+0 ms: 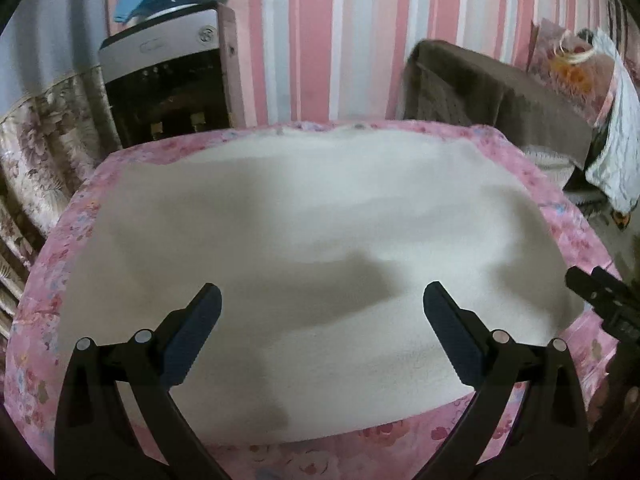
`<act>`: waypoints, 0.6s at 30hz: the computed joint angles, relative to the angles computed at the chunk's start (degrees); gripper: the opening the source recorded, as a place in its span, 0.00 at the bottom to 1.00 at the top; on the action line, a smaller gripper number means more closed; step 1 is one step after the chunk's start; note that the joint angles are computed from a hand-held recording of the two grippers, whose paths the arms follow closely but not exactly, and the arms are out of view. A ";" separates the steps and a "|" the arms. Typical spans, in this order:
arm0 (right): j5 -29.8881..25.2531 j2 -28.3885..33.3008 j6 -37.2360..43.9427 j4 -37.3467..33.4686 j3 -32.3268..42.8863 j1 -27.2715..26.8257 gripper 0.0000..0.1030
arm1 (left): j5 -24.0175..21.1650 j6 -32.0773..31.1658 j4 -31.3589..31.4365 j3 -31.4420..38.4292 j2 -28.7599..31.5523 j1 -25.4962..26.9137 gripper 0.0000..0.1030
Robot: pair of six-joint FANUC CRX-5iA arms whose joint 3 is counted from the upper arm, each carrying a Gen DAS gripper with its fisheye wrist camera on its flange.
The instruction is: Fold large clothes
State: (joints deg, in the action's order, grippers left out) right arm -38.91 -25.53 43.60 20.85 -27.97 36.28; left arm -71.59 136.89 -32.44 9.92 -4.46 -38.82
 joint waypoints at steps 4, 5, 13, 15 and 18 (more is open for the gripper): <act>0.42 -0.47 1.21 -1.94 -0.25 -1.06 0.98 | 1.50 -3.52 4.37 -0.63 1.70 2.51 0.33; -0.18 -0.05 2.79 -3.90 0.52 -1.69 0.98 | 2.05 -4.42 6.05 -1.01 1.98 3.41 0.32; -0.78 -0.24 6.95 -10.67 0.78 -3.39 0.98 | 5.16 -4.36 6.64 -3.00 2.41 4.90 0.21; -1.04 -0.17 7.60 -11.70 0.98 -3.32 0.98 | 6.30 -4.33 6.97 -3.50 2.32 5.31 0.21; -1.34 0.15 11.13 -16.30 2.06 -4.26 0.97 | 6.46 -4.86 7.36 -3.43 2.85 5.59 0.20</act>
